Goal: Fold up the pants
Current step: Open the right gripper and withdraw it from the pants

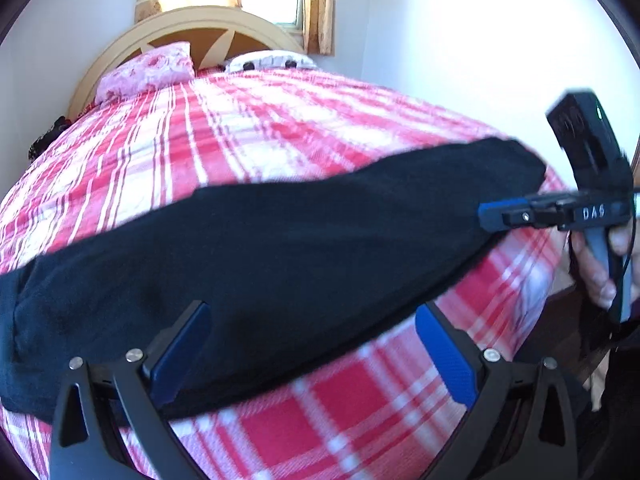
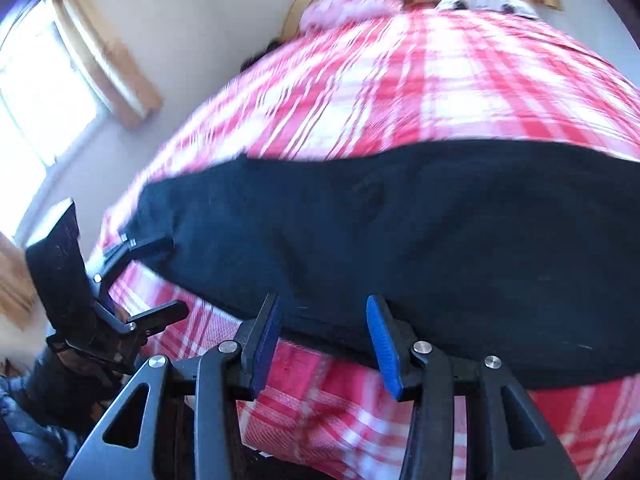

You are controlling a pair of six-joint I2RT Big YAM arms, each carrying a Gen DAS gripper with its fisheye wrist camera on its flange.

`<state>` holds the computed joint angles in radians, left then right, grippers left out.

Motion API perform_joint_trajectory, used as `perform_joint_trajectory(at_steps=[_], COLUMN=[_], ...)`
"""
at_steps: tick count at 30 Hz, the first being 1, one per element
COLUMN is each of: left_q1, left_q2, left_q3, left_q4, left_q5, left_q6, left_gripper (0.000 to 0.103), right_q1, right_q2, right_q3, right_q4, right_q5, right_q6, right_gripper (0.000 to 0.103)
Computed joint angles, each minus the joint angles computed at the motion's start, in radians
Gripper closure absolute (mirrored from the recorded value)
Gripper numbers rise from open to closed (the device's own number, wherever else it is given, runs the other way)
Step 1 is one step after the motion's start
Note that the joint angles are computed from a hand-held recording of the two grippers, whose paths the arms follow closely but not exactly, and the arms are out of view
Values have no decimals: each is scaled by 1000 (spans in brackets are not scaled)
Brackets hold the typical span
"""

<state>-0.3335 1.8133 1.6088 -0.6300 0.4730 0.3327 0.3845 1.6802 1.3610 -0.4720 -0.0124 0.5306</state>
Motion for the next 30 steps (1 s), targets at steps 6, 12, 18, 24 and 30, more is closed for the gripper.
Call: perform_joint_trajectory(at_steps=[6, 12, 18, 24, 30], left_q1=[-50, -82, -93, -115, -145], left_q2=[71, 113, 107, 119, 154], left_q3=[106, 158, 162, 204, 260], left_q4=[-56, -135, -160, -174, -197], left_q5=[10, -43, -69, -55, -77], left_q6=[-25, -18, 3, -11, 3], left_gripper=[0, 0, 0, 0, 0], right_q1=[-48, -89, -75, -80, -113], right_q2=[-170, -214, -189, -228, -284], right_q3=[-193, -249, -224, -252, -284], right_q4=[76, 8, -13, -35, -143], right_q5=[112, 260, 302, 319, 436], right_q6=[82, 107, 41, 49, 119], right_gripper=[57, 57, 57, 57, 57])
